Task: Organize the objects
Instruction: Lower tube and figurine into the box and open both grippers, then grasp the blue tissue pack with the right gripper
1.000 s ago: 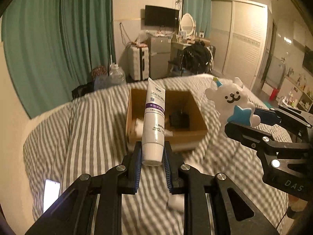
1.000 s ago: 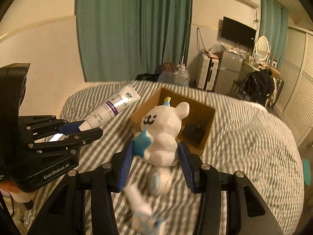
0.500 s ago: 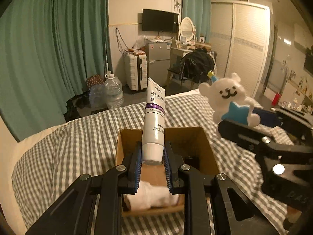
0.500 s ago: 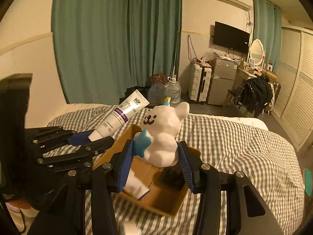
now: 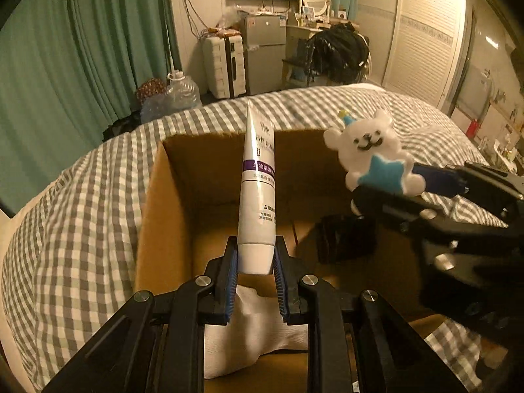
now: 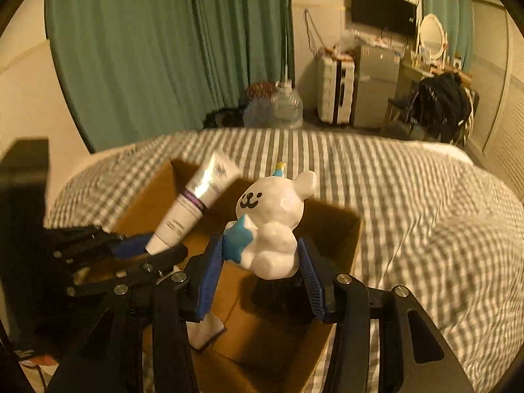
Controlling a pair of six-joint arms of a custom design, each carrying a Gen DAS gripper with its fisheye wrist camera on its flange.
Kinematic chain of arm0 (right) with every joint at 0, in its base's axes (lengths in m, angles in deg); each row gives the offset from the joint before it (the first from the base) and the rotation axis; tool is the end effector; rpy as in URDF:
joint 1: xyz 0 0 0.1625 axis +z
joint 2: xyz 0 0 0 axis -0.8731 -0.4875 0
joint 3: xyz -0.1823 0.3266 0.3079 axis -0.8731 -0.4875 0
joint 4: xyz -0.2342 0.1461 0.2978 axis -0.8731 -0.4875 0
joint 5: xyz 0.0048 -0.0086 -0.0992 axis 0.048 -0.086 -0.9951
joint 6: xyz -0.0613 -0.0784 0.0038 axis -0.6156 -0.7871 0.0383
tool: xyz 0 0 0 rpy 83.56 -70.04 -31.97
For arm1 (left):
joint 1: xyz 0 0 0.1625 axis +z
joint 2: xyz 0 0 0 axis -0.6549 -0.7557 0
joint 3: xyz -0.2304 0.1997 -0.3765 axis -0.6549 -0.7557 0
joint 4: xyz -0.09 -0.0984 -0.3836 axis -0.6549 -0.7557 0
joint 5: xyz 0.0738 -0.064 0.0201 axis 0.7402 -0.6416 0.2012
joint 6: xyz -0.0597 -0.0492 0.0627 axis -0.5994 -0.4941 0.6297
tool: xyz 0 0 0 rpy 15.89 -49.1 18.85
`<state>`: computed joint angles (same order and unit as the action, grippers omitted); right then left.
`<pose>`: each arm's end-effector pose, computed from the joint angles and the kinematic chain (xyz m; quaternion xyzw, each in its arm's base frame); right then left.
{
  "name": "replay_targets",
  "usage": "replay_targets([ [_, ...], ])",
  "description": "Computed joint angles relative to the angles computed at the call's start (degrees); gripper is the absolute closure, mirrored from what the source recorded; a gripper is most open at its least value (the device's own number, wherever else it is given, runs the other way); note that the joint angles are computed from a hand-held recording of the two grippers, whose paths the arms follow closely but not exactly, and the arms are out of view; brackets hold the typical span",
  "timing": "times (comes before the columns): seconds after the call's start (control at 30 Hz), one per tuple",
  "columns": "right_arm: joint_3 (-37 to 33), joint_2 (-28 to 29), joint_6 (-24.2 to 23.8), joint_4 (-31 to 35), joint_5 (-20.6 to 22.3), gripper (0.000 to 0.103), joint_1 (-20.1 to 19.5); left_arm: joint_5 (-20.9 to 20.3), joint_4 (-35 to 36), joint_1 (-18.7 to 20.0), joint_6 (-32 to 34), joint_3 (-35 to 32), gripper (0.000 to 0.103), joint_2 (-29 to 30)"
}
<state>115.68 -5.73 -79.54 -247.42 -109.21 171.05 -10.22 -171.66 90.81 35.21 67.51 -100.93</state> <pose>0.2914 -0.5986 0.1888 0.1385 -0.8702 0.3492 0.3188 -0.2622 -0.6172 0.1638 0.3354 0.8725 -0.2023 0.2922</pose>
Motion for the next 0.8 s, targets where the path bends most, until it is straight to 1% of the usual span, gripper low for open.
replay_targets([
  [0.07,0.01,0.57,-0.16,0.45,-0.55,0.057,-0.68,-0.39,0.86,0.28,-0.53,0.02,0.083,0.18],
  [0.2,0.95,0.31,0.47,0.24,1.13,0.056,-1.85,-0.89,0.77,0.33,-0.37,0.92,0.083,0.4],
  [0.23,1.57,0.36,0.97,-0.32,0.77,0.056,-1.43,-0.98,0.54,0.33,-0.41,1.23,0.083,0.32],
  [0.27,1.87,0.25,0.95,-0.88,0.55,0.055,-1.45,-1.08,0.23,0.29,-0.6,1.7,0.082,0.17],
  [0.3,2.36,0.07,0.75,-1.83,0.58,0.05,-1.55,-0.93,0.09,0.21,-1.04,2.14,0.081,-0.02],
  [0.33,2.93,-0.19,0.74,-3.21,0.48,0.037,-1.51,-0.65,1.0,0.12,-1.5,1.54,0.076,0.0],
  [0.37,3.6,-0.52,1.05,-4.8,0.34,0.028,-1.39,-0.25,1.46,-0.09,-2.09,2.0,0.071,-0.37],
  [0.43,5.16,-1.83,2.28,-7.19,0.93,0.027,-1.28,0.07,1.63,-0.55,-2.93,3.27,0.04,-1.45],
  [0.5,7.06,-3.48,4.1,-7.93,1.07,0.025,-0.75,-0.57,-0.1,-1.34,-3.13,5.61,0.027,-3.51],
  [0.53,8.21,-4.21,4.84,-8.7,0.37,0.023,-0.14,-0.74,-0.67,-1.92,-3.27,6.69,0.025,-4.49],
  [0.6,10.6,-5.38,5.35,-10.49,-1.31,0.023,1.24,-0.21,-1.22,-3.15,-3.75,8.41,0.024,-6.39],
  [0.67,12.91,-6.78,5.64,-11.08,-3.23,0.023,2.93,0.15,-2.42,-4.77,-4.33,10.73,0.017,-8.67],
  [0.7,13.91,-7.42,5.9,-10.97,-4.54,0.022,4.02,0.12,-3.12,-5.5,-4.51,12.02,0.012,-9.99],
  [0.8,16.38,-9.77,5.93,-10.19,-8.78,0.021,7.35,1.5,-2.29,-7.54,-5.76,14.26,0.01,-13.39],
])
